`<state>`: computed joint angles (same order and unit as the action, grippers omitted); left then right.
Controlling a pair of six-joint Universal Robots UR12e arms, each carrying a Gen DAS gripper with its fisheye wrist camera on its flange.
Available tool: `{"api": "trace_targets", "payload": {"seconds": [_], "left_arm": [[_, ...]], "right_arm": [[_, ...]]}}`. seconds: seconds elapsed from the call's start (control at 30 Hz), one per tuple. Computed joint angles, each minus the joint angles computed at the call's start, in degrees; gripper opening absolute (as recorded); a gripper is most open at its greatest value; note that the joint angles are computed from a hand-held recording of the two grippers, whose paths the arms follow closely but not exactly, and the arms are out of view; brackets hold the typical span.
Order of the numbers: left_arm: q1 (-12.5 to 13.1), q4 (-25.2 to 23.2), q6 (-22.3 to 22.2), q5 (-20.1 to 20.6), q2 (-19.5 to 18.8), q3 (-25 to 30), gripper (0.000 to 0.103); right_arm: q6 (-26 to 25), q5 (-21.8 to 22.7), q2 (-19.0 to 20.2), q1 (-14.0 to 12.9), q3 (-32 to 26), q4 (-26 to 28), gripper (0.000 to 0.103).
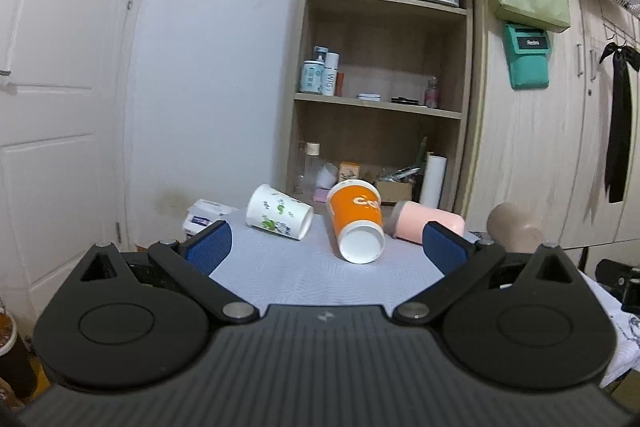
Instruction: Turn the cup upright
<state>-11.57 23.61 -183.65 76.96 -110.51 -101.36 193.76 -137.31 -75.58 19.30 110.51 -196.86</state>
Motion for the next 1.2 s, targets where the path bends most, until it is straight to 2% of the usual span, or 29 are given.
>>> {"api": "trace_targets", "payload": {"seconds": [0.07, 0.17, 0.3, 0.43, 0.6, 0.83, 0.93, 1.2], "left_arm": [[0.3, -1.2, 1.6, -1.7, 0.1, 0.0, 0.103], [-0.3, -1.1, 3.0, 0.7, -0.2, -0.1, 0.103], [-0.6, -7.3, 1.9, 2.6, 0.9, 0.4, 0.103], [-1.0, -10.6, 1.1, 5.2, 1.3, 0.6, 0.103], [-1.1, -9.1, 1.8, 6.1, 1.2, 0.3, 0.103], [-0.5, -6.9, 2.6, 4.0, 1.3, -0.2, 0.103], [-0.1, -7.6, 1.3, 2.5, 1.5, -0.1, 0.103], [-0.3, -8.7, 2.5, 3.1, 1.7, -0.1, 0.103]], "right_arm": [[-0.2, 0.0, 0.0, 0.0, 0.0, -0.1, 0.103], [-0.3, 0.0, 0.0, 0.1, 0.0, -0.3, 0.103], [-0.5, -0.6, 0.2, 0.2, -0.1, -0.7, 0.103], [-0.5, -0.4, 0.1, 0.2, -0.1, -0.8, 0.103], [-0.6, -0.2, 0.1, 0.2, 0.0, -0.8, 0.103], [-0.7, -0.3, 0.1, 0.3, -0.1, -0.8, 0.103], [-0.7, -0.3, 0.1, 0.3, 0.0, -0.8, 0.103], [-0.3, 0.0, 0.0, 0.2, 0.0, -0.1, 0.103]]}}
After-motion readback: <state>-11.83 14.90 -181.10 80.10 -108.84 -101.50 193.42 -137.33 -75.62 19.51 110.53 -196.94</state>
